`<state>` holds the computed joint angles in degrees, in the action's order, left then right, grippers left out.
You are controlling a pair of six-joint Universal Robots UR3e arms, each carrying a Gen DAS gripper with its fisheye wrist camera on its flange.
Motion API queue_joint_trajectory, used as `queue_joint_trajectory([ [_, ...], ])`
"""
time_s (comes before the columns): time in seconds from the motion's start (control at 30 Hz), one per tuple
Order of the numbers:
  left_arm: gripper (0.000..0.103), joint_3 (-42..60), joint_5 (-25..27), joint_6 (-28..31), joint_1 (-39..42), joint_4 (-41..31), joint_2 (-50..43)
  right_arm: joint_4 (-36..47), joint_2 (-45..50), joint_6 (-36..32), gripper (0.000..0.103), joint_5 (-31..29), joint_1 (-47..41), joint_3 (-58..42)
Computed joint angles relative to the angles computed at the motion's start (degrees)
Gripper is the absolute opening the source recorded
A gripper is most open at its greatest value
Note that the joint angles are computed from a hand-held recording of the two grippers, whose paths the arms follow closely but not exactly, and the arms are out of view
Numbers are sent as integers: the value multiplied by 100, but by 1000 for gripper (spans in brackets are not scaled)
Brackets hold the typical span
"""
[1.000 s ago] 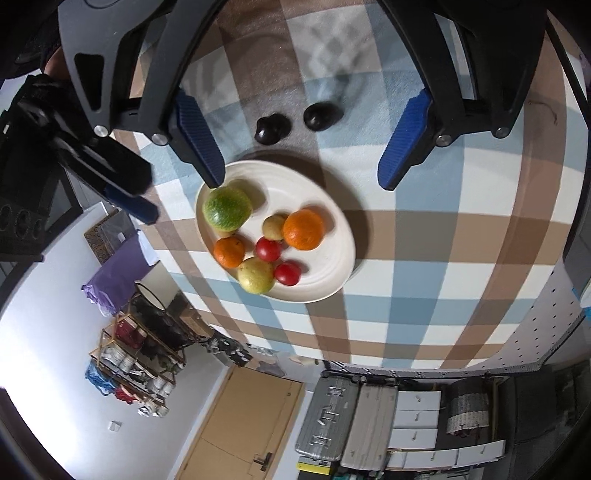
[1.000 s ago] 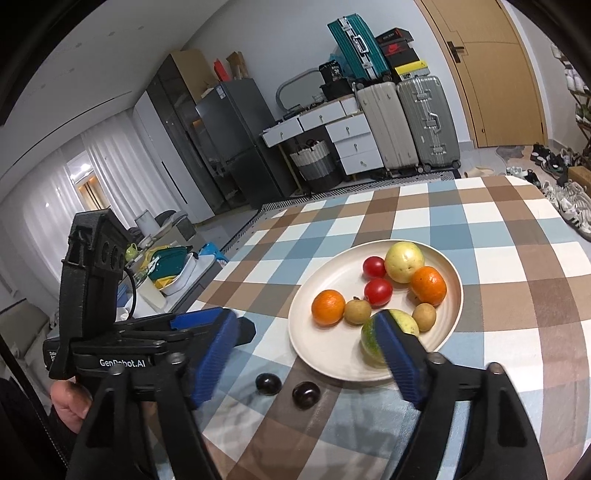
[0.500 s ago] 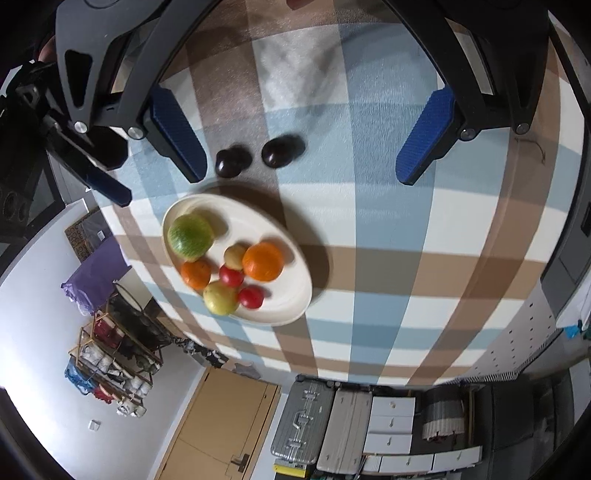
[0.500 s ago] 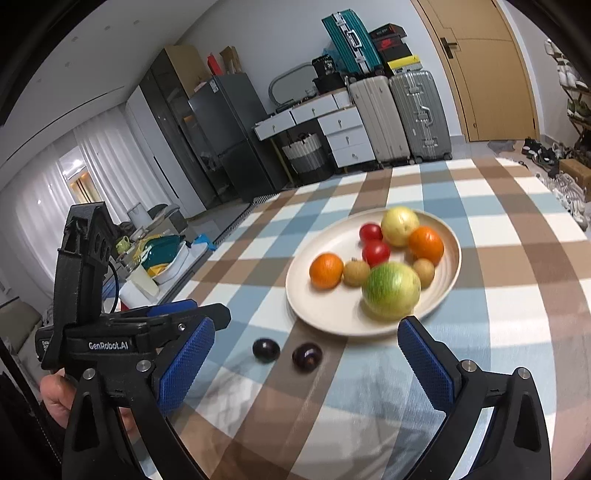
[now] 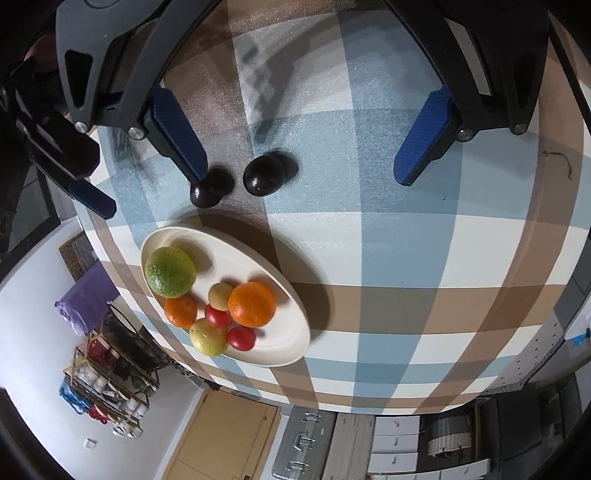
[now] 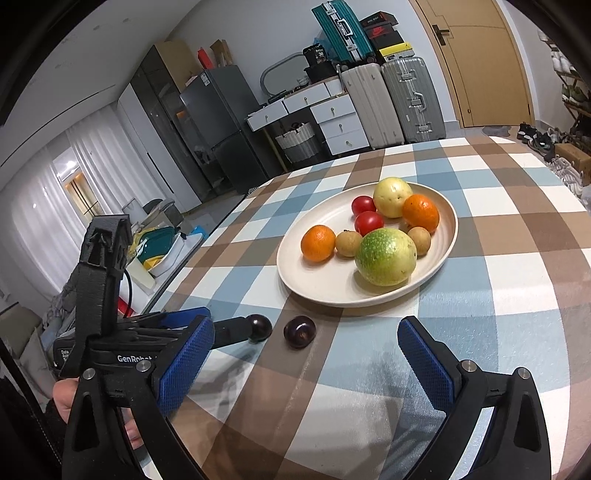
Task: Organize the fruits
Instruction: 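Withdraw both tools from the plate toward the two dark plums, then grasp a dark plum with the left tool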
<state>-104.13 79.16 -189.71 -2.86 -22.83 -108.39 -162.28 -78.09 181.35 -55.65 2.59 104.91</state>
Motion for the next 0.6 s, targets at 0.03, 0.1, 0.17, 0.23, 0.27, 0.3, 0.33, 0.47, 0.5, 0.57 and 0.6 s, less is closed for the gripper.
queue_joint_trajectory([
  [0.03, 96, 25, 21, 52, -31, 21, -38, 5, 21, 5, 101, 9, -2, -11],
  [0.1, 87, 77, 54, 165, -96, 12, -87, 12, 28, 8, 101, 25, -7, 0],
  [0.17, 69, 161, 24, 312, -146, -40, -162, 29, 64, 18, 101, 28, -1, -19],
  [0.23, 56, 200, 116, 419, -227, -8, -208, 44, 76, 25, 101, 36, -2, -14],
  [0.27, 42, 205, 121, 477, -252, -1, -214, 50, 89, 29, 101, 42, -3, -21],
  [0.3, 38, 243, 87, 540, -264, -51, -235, 58, 99, 27, 101, 47, -3, -28],
  [0.33, 34, 222, 58, 569, -262, -17, -230, 62, 103, 25, 101, 41, -2, -31],
  [0.47, 22, 52, -236, 686, -173, 264, -204, 65, 130, 42, 101, 38, -11, -43],
  [0.5, 22, 0, -304, 714, -140, 315, -179, 73, 126, 48, 101, 36, -9, -39],
  [0.57, 22, -52, -388, 732, -100, 324, -126, 89, 112, 53, 101, 42, -15, -26],
  [0.6, 22, -78, -389, 726, -93, 333, -95, 89, 106, 55, 101, 46, -20, -18],
])
